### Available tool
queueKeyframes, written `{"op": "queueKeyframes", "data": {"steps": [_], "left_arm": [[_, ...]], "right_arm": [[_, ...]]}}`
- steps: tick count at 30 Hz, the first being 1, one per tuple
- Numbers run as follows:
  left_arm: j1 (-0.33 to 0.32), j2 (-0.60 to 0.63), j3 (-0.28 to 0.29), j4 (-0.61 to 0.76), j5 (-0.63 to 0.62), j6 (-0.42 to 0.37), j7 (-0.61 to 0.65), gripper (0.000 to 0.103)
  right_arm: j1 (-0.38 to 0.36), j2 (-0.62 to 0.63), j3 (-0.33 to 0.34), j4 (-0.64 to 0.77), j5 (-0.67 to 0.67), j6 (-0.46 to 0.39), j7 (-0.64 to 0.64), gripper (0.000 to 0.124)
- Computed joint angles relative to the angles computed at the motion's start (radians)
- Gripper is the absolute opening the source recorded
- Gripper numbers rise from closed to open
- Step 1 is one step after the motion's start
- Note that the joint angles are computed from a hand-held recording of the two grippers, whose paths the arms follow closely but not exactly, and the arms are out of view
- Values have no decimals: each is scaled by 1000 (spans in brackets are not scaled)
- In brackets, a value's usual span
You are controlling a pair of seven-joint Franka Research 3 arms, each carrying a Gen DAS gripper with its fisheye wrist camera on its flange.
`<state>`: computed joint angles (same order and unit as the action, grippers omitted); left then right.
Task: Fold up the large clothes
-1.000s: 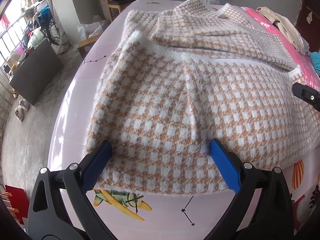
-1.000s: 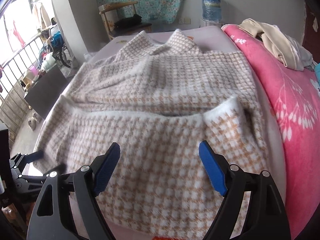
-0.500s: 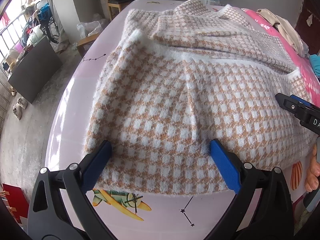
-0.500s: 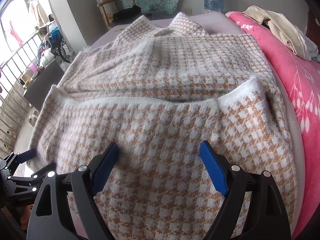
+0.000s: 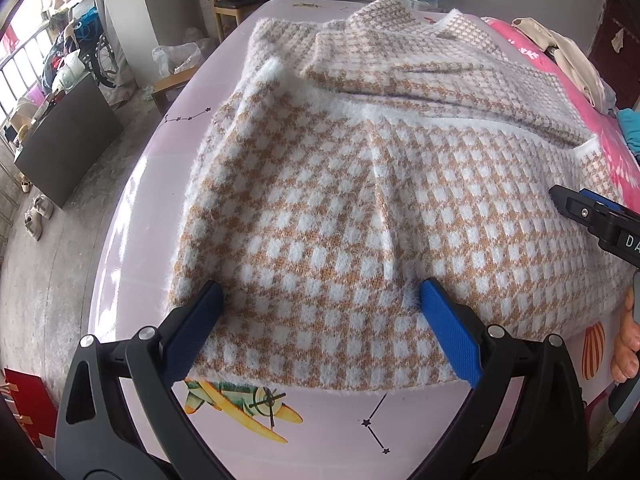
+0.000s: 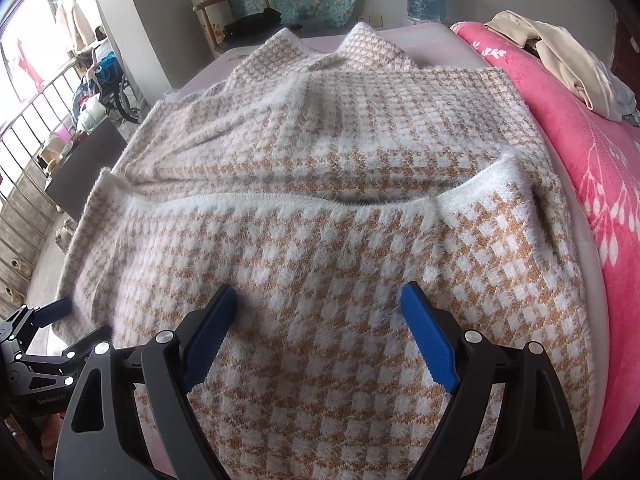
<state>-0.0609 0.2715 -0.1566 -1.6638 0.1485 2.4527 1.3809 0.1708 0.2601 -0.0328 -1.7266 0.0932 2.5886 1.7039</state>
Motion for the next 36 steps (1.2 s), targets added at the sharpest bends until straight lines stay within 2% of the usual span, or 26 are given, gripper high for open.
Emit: {"op": "queueKeyframes", "data": {"steps": [36], "left_arm": [[1, -4, 0, -10, 2, 13, 1, 96]], "right_arm": [[2, 15, -2, 19, -3, -8, 2, 83]]}}
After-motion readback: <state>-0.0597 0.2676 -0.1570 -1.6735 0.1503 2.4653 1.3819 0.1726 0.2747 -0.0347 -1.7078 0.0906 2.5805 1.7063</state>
